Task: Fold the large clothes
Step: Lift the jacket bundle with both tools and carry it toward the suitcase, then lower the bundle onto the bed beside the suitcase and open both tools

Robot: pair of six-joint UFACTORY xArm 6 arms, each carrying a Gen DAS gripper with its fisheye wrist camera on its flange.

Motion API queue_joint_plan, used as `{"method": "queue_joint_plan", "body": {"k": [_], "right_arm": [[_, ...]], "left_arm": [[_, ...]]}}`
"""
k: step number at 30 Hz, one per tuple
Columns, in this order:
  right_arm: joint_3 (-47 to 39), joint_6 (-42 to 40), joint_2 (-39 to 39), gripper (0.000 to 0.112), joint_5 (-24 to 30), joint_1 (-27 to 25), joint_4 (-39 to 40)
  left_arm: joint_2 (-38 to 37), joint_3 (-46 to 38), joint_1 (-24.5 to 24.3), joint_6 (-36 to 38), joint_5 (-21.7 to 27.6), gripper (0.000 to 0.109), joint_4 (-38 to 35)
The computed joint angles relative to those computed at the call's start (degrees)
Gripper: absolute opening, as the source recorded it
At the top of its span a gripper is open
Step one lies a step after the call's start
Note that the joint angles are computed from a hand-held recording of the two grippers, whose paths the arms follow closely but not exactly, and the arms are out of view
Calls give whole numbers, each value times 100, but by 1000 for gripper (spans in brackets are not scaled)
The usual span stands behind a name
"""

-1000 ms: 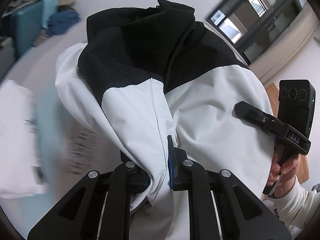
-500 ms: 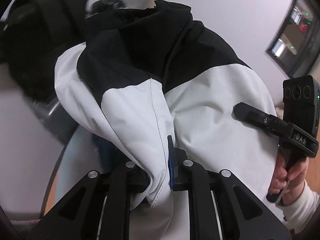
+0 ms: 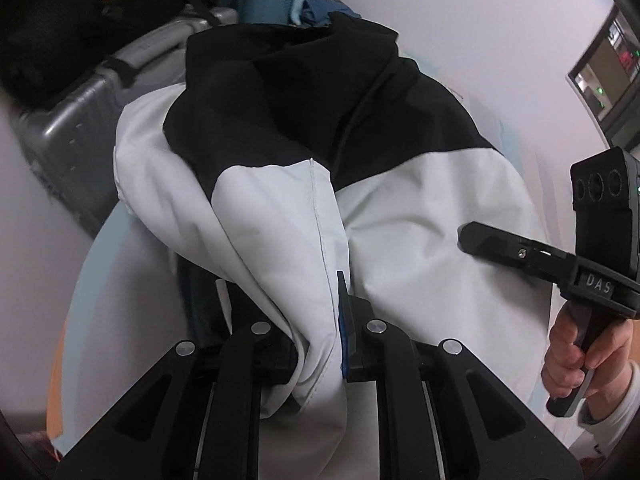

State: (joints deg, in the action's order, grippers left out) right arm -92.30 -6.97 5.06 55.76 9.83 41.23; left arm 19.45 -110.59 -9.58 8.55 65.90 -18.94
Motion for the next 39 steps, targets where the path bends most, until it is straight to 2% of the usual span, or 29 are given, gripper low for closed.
{"method": "queue_joint_plan", "body": {"k": [3,6,8,14,16,17,19,20,21,22,24,27,29,34,39], "right_arm": [[121,98,-40,23,-9,-74,-277],[254,170,-58,24,14,-118,-525],[276,158,9,24,-4,-79,-871],[245,96,143,26,76,-33,-1108],[235,109,99,34,50,-16,-1095],[263,200,27,35,-30,18,-1187],[417,449,-190,48,-162,104,-1464],[458,574,-266,50,-241,149,-1630],[624,760,-439,60,-407,218,-1894],[828,954,-634,73,-590,283,-2142],[1175,1286,-947,83,-976,369,-2539],[1547,1655,-1391,87,-1163,474,-3146],[1813,2164,-1751,90,-1182,539,-3967],[2573,3064,-2896,95,-791,513,-5206],[3310,3091,-4434,95,28,377,-5519]], "left_arm": [[530,-604,-164,41,96,13,58],[705,-800,-252,-97,212,13,133],[865,-890,-217,-152,242,13,103],[1261,-1410,-72,-422,608,14,58],[1232,-1444,-114,-478,531,18,321],[1063,-1246,-182,-565,352,30,622],[537,-595,-343,-773,-34,61,1201],[274,-264,-414,-866,-215,82,1430],[-97,279,-495,-1040,-635,92,1747],[-313,615,-540,-1149,-917,94,1984],[-739,1226,-653,-1433,-1289,97,2550],[-1329,2013,-843,-1948,-1676,97,3339],[-1560,2224,-915,-2190,-1748,97,3514],[-2344,2690,-1429,-2607,-1706,97,3715],[-3065,2885,-2391,-3475,-1040,97,4083]]}}
